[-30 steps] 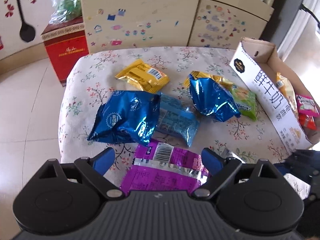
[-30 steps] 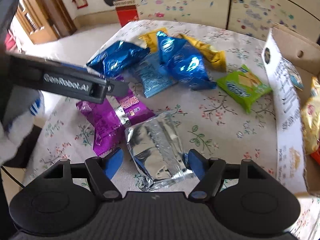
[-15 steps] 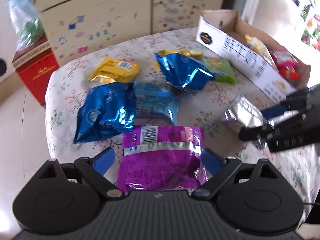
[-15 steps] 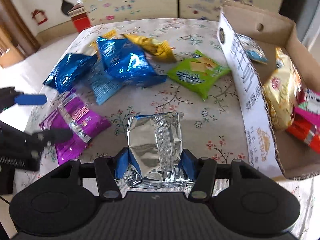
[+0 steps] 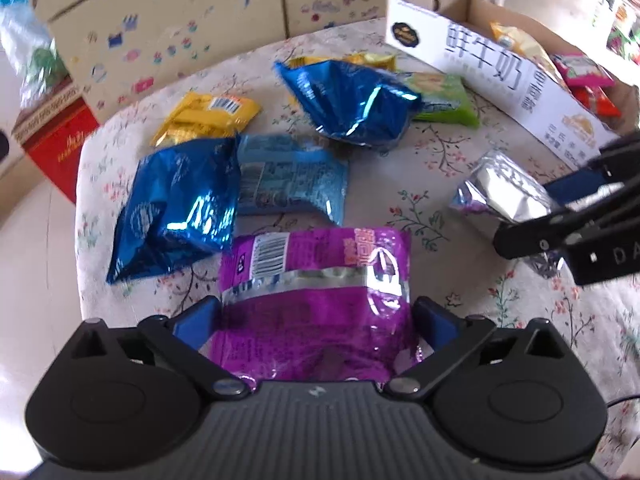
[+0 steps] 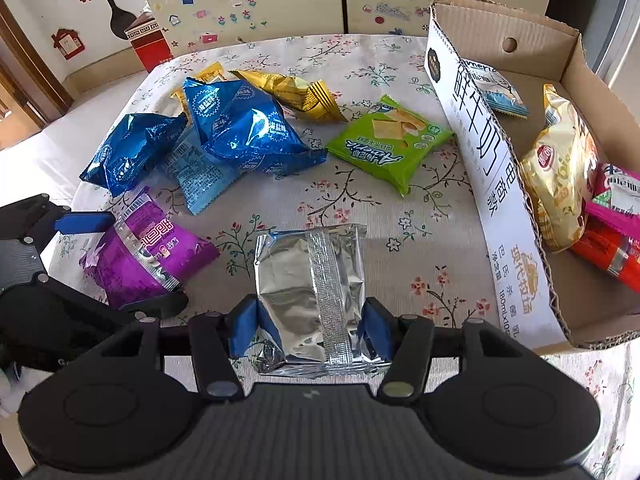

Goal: Organize snacks
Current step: 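Grasp the purple bag with the left tool while the right tool grasps the silver pack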

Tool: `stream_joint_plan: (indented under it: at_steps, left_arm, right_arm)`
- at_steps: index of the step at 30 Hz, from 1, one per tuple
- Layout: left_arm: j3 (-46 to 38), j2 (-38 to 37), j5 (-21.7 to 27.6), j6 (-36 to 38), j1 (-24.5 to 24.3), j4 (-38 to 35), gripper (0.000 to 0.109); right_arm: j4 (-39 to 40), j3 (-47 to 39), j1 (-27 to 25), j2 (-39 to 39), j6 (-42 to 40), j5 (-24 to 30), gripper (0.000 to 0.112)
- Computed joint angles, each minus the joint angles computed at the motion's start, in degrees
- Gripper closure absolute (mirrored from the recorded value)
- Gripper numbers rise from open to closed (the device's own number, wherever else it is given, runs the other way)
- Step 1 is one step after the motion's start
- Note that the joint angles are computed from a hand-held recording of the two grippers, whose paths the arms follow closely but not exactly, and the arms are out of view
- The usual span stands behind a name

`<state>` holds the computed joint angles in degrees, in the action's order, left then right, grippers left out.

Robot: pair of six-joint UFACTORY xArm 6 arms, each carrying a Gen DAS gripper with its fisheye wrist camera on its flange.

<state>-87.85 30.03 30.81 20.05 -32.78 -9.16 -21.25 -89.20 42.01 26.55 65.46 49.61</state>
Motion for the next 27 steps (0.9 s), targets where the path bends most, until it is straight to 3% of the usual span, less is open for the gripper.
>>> stream_joint_plan:
  at_steps: [2, 8, 10, 13, 27]
  left_arm:
    - [-1.4, 0.7, 1.7, 0.2, 0.5, -1.7, 0.006]
    - [-0.4, 0.3, 0.7, 0.5, 0.3, -1.3, 0.006]
    - [-0.3, 0.1, 0.7, 0.9, 0.2, -1.8, 0.01]
    - [0.6, -0.9, 0.0, 4.5, -0.1, -4.1, 0.028]
    - [3.8, -3.7, -5.3, 5.0, -0.9, -6.1, 0.03]
  right_arm:
    - [0.1, 0.1, -0.1, 0.0, -0.1, -0.4, 0.047]
    - [-0.4, -1.0, 0.1, 1.0, -0.4, 0.7, 0.046]
    - [-0.5, -1.1, 0.2, 1.0, -0.5, 1.0, 0.048]
    - [-0.8, -1.0, 0.3, 0.8, -0.8, 0.9, 0.049]
    - [-5.9, 1.1, 0.6, -2.3, 2.9, 0.2, 0.05]
